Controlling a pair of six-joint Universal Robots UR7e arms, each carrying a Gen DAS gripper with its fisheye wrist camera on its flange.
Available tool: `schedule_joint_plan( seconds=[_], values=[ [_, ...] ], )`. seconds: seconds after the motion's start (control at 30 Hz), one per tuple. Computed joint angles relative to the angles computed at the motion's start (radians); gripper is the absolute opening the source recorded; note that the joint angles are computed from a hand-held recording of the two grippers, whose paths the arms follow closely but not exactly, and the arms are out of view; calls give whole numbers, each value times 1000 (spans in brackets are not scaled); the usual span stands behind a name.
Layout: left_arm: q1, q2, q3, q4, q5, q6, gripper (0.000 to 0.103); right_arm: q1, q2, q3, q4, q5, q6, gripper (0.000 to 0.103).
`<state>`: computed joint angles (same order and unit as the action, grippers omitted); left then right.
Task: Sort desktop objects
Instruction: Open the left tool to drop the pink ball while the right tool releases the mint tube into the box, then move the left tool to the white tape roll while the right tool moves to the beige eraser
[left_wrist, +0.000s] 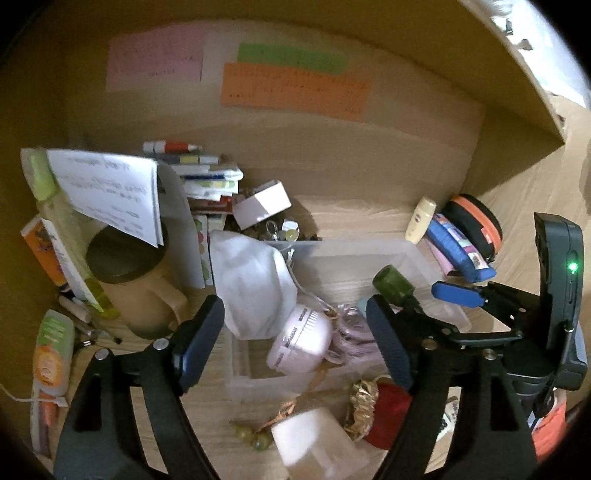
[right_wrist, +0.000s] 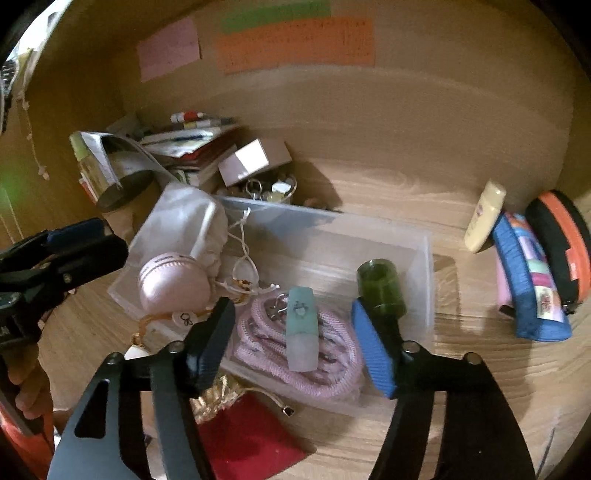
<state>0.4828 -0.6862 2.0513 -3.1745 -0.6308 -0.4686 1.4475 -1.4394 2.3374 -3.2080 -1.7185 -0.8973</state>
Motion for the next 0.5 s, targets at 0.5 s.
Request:
schedule_joint_plan(
  seconds=[0.5],
  values=[
    [-131, -24, 90, 46, 79, -86, 90, -76, -197, 156, -46, 104, -96, 83]
  ],
)
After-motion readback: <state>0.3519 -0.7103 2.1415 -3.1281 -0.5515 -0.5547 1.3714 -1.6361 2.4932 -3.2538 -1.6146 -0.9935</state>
